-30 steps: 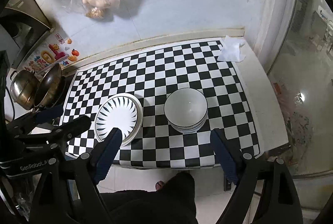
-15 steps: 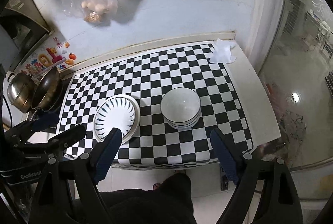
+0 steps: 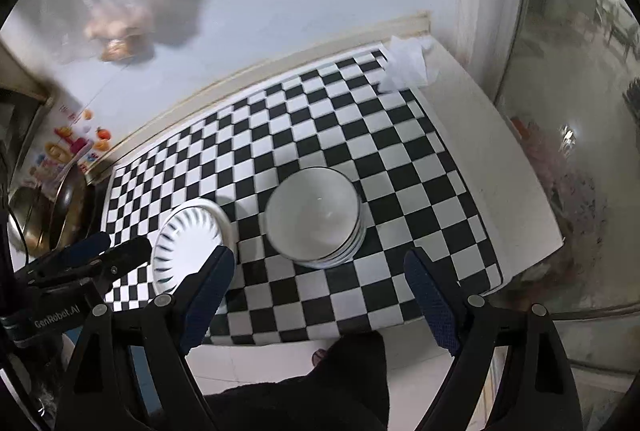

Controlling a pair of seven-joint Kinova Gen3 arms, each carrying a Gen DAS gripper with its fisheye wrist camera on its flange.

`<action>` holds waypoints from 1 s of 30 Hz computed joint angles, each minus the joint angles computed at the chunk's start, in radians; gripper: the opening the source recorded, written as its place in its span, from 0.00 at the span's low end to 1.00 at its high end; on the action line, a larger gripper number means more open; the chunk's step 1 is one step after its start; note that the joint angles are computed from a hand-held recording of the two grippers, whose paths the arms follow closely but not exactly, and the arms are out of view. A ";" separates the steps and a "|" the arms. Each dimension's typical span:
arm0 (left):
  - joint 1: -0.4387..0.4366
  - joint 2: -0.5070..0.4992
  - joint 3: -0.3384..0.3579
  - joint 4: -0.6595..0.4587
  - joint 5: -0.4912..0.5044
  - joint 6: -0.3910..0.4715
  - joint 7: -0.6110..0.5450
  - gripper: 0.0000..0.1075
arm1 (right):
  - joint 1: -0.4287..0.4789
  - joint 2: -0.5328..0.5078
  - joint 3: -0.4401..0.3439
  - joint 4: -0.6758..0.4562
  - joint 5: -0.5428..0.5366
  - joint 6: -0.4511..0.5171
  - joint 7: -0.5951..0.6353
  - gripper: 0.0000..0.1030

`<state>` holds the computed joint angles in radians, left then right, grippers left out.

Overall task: Organize plates and bowls
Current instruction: 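Open both grippers and lift them off the bowl stack, then grip the rim of the bowl stack with both grippers and lift it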

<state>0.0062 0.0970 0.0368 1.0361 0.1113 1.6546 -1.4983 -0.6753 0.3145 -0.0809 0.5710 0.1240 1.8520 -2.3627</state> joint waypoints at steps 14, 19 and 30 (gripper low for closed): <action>-0.068 0.366 0.044 -0.088 0.219 0.129 0.028 0.80 | 0.347 0.024 -0.038 0.455 -0.382 -0.335 0.125 0.87; -0.091 0.444 0.063 -0.099 0.288 0.151 0.039 0.76 | 0.412 0.050 -0.049 0.562 -0.502 -0.414 0.170 0.86; -0.123 0.497 0.084 -0.055 0.370 0.126 0.016 0.48 | 0.491 0.114 -0.076 0.678 -0.676 -0.508 0.269 0.62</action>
<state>-0.1164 0.5936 0.1210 0.9815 0.4813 1.7802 -1.4825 -0.1845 0.4286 -0.1571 1.2488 -0.5524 1.3437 -2.0937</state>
